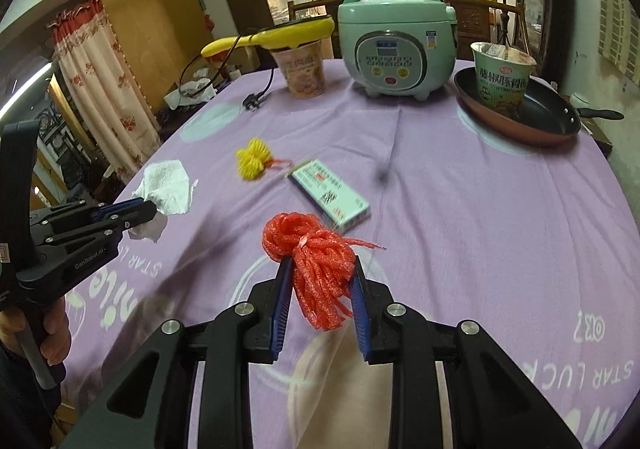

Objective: Collect trash
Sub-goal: 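Carry the red net and white tissue to the red basket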

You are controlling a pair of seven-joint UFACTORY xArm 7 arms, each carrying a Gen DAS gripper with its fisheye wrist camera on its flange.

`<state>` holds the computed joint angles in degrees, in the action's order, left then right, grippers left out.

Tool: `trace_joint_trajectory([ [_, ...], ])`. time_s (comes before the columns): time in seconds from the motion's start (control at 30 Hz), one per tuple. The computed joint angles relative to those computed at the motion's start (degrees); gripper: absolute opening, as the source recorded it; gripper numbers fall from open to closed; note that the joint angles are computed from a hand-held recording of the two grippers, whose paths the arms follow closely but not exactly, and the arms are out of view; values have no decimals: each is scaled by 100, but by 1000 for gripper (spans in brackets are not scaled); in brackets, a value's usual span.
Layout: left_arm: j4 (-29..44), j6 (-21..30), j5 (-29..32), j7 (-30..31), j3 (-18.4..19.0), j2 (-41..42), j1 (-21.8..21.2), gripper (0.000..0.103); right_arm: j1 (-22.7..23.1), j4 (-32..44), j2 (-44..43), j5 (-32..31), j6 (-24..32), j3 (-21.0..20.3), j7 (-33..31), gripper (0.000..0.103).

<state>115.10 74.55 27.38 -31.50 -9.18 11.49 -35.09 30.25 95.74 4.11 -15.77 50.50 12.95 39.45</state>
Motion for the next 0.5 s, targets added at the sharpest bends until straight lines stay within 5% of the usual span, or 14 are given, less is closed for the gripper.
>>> trace_joint_trajectory([
  [0.2, -1207, -69, 367, -628, -266, -895, -3, 14, 162, -505, -480, -144, 4, 243, 180, 28],
  [0.5, -2941, -310, 104, -1431, -748, -2535, 610, 13, 457, -392, -406, -436, -106, 617, 330, 28],
])
